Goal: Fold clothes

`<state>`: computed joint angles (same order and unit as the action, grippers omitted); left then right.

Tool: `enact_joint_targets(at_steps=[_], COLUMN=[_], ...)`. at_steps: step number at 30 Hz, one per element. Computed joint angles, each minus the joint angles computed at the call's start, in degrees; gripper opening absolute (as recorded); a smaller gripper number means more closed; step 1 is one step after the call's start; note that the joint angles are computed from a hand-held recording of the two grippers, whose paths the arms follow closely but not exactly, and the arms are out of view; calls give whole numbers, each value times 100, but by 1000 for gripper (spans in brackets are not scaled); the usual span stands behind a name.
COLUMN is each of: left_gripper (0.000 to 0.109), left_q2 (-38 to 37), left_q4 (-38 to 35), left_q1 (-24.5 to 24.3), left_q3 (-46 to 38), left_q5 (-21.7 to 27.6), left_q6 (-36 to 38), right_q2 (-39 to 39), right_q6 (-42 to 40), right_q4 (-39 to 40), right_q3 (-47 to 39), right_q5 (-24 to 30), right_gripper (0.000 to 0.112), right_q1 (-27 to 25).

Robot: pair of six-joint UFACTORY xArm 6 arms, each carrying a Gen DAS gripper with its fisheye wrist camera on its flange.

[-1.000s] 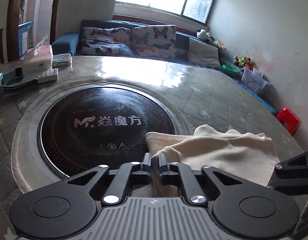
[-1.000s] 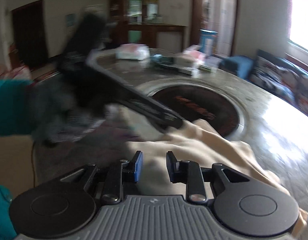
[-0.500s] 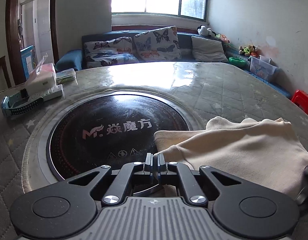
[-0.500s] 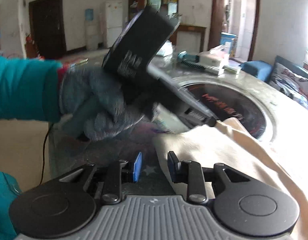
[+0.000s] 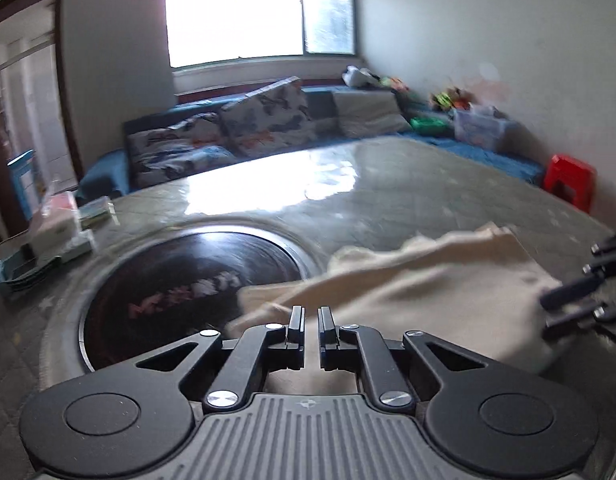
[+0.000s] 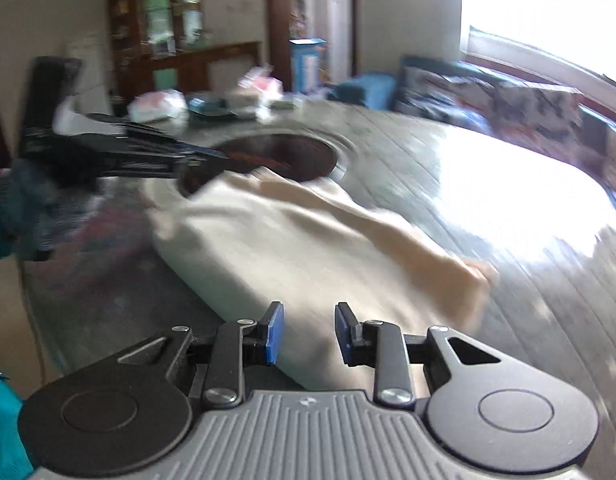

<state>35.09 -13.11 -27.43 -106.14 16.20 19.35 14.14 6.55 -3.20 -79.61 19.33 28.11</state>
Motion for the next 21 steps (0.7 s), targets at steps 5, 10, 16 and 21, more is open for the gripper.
enact_joint_targets(at_steps=[5, 10, 16, 21], left_gripper=[8, 8, 9, 9], left_q2=[50, -80, -320, -186], left_q4=[-236, -787, -1373, -1338], left_q1=[-53, -156, -449, -401], left_q3=[20, 141, 541, 241], left_q5=[190, 353, 190, 442], left_q6=[131, 472, 1250, 977], right_q2=[-259, -365, -942, -1094], right_q6=[-79, -233, 182, 454], right_q4=[-186, -257, -790, -689], right_q3=[385, 396, 919, 1001], right_q5=[43, 337, 649, 556], right_gripper=[26, 26, 27, 26], right_q1=[-92, -136, -239, -328])
